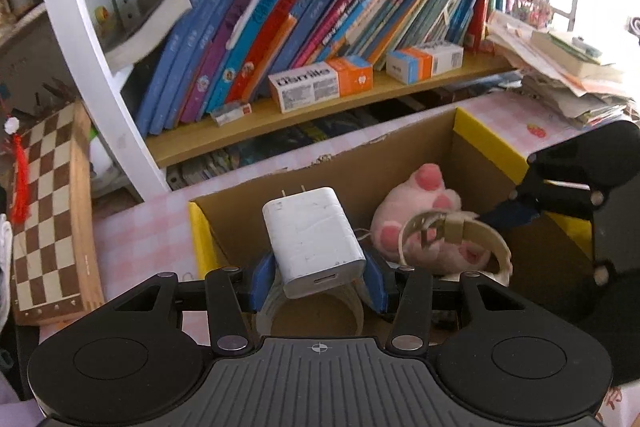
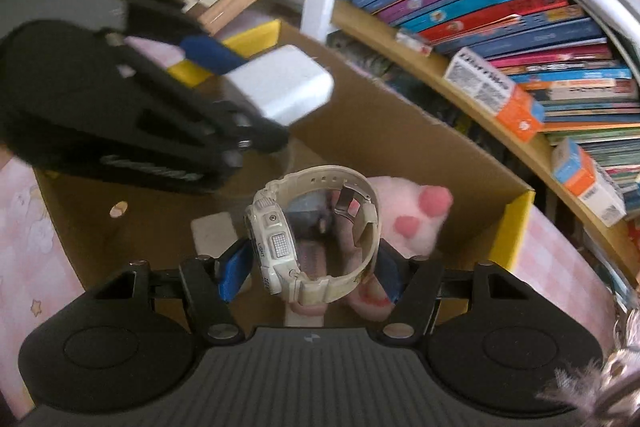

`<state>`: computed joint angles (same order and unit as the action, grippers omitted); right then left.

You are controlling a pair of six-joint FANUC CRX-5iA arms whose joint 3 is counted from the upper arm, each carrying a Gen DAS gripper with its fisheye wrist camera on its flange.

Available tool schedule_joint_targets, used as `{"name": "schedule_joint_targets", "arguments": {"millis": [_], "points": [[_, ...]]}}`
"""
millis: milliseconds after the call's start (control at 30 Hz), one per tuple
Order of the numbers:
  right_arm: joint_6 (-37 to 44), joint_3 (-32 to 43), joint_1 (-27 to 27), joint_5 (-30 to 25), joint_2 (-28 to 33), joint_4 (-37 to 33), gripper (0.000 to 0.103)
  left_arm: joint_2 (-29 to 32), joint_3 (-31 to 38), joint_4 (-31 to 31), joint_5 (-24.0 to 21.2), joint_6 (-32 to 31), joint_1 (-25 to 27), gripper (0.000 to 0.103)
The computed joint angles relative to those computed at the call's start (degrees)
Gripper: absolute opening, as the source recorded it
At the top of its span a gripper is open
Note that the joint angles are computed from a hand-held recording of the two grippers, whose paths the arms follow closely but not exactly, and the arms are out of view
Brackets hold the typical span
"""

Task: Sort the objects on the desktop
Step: 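Lower into the box and open both tools to drop adapter and watch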

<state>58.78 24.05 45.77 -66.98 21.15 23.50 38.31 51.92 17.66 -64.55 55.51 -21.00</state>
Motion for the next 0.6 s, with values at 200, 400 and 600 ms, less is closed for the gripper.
{"name": "schedule_joint_targets", "arguments": {"millis": [200,400,600], "points": [[4.0,2.4,-0.5,-2.1,1.8,-2.5,0.064,5.4,9.1,-3.1,-6.2,2.7,-0.7,0.047],[6.0,4.1,-1.1,-3.3,2.8,-3.8,0.064,9.6,17.0,-4.8,-11.5,3.8,-1.2,0.047],[6.4,4.3,-1.2,-3.5,2.9,-4.3,0.064,11.7,21.3,-5.9,-13.9,3.9,-1.4,0.041]]}}
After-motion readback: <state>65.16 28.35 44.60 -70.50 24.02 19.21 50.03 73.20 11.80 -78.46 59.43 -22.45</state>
